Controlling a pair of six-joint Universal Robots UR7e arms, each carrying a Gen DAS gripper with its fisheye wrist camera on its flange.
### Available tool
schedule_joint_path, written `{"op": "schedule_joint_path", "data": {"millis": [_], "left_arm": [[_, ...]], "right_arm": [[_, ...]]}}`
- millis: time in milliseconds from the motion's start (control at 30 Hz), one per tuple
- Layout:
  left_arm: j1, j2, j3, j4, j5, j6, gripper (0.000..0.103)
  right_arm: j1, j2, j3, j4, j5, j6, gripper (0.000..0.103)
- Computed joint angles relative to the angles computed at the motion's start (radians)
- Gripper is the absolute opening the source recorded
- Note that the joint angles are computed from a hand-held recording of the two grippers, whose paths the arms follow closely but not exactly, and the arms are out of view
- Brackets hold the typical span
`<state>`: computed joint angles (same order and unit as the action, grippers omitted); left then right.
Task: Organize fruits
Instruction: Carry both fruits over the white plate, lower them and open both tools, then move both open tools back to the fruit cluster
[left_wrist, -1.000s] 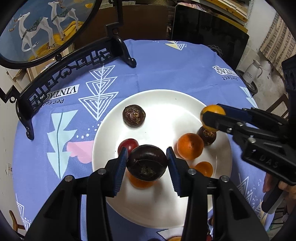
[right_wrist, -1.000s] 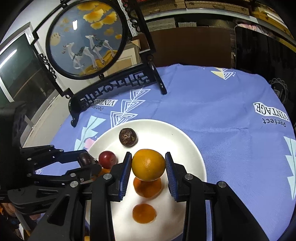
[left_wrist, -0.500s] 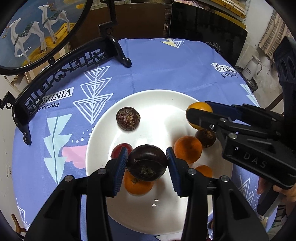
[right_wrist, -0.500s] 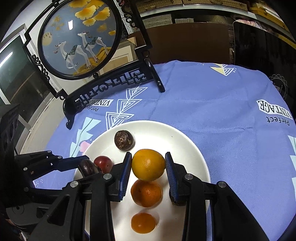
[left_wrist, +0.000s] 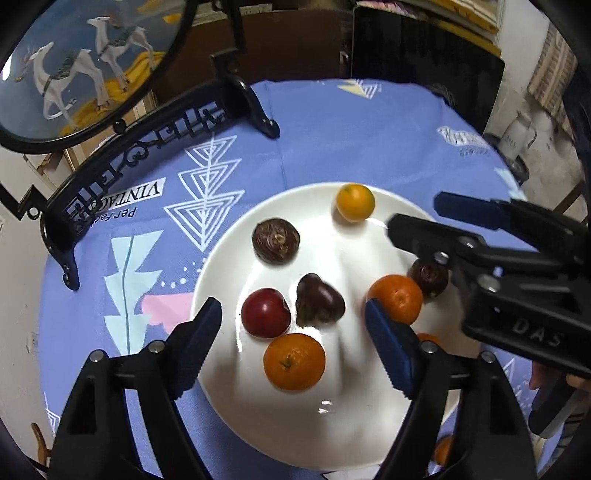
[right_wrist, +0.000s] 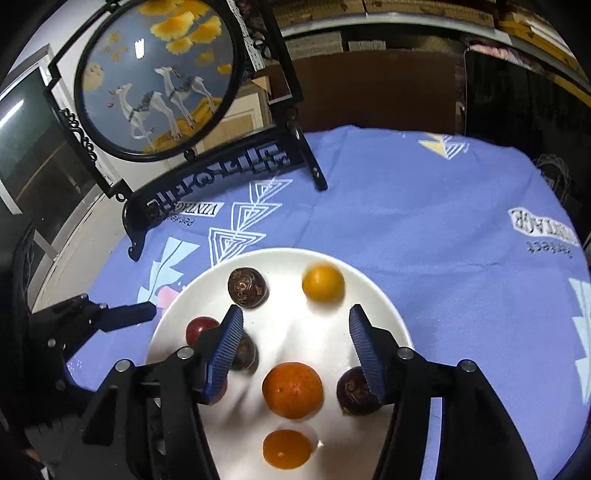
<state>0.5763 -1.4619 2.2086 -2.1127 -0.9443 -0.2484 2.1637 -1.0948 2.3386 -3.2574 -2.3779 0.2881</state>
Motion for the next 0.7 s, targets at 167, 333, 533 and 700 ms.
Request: {"op": "schedule_joint_path", "data": {"millis": [167, 333, 533, 700], "left_arm": [[-0.016, -0.061, -0.002, 0.026, 0.002, -0.016, 0.077], [-0.038, -0.165, 0.021, 0.085, -0.008, -0.026, 0.081], [-0.056, -0.381, 0.077, 0.264, -0.074, -0.106, 0.081], [-0.078, -0.534, 0.113, 0.445, -0.11, -0.197, 0.081]], "right_arm": [[0.062, -0.055, 0.019, 0.044, -0.022, 0.02, 0.067], [0.155, -0.136, 0.094, 0.131, -0.057, 0.129, 0.073], [0.324, -0.194, 0.193, 0.455, -0.028, 0.417, 0.074], [0.427, -0.105, 0.185, 0.679, 0.057, 0.592, 0.074]]}}
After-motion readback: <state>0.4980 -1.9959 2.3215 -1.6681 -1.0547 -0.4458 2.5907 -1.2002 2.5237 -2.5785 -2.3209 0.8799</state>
